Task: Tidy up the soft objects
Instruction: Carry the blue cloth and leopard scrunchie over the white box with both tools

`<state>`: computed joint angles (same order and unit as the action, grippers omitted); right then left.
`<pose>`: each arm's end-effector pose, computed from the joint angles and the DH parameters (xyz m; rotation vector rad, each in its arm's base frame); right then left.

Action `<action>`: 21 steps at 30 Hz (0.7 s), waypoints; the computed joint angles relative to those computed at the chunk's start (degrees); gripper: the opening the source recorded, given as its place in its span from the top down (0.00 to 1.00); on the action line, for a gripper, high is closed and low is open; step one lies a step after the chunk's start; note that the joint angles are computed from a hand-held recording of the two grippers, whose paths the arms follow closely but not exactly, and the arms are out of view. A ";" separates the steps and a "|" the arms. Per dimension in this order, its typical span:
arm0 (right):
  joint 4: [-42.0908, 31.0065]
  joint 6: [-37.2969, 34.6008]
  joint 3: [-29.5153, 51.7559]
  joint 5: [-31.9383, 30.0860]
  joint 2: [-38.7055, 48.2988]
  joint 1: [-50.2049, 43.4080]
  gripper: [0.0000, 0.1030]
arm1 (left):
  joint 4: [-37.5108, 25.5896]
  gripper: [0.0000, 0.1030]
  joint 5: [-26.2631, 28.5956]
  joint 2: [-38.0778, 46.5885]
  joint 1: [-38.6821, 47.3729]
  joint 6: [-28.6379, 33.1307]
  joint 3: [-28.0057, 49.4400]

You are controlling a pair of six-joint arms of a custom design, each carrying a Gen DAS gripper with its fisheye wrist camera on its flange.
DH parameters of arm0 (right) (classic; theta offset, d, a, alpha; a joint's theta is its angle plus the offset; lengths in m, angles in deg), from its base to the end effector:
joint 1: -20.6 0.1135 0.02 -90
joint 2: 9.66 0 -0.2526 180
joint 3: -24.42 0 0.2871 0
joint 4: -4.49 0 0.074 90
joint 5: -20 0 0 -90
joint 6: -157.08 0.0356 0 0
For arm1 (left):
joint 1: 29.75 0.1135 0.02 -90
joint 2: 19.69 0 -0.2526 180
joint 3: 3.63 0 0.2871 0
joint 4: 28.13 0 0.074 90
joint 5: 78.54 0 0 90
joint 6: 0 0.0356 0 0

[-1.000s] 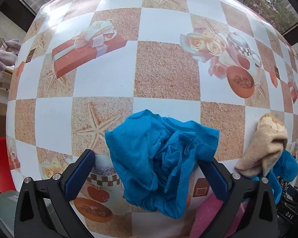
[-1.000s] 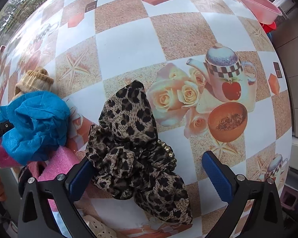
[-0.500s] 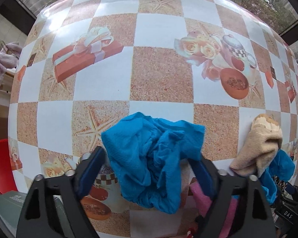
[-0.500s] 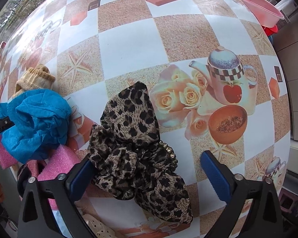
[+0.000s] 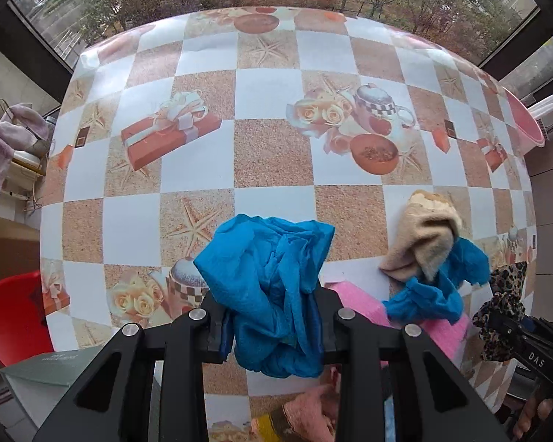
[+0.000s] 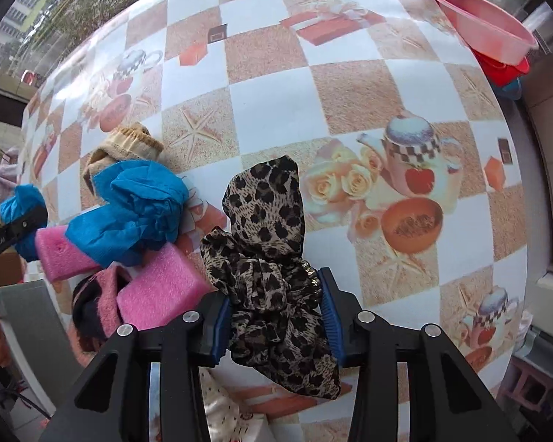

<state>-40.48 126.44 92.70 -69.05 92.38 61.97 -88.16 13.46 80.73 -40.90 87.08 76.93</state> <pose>0.2501 0.2195 0.0935 0.4708 2.9588 0.2118 0.3480 -0.0699 0.1565 0.2177 2.9616 -0.0836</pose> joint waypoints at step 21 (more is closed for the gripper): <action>-9.25 17.11 -23.04 -0.72 -39.47 18.31 0.57 | -22.07 0.66 0.40 -40.23 -31.57 -17.84 -15.84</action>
<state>-49.72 143.55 69.67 -69.77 52.91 80.27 -110.23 13.86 40.50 -72.47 69.25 61.09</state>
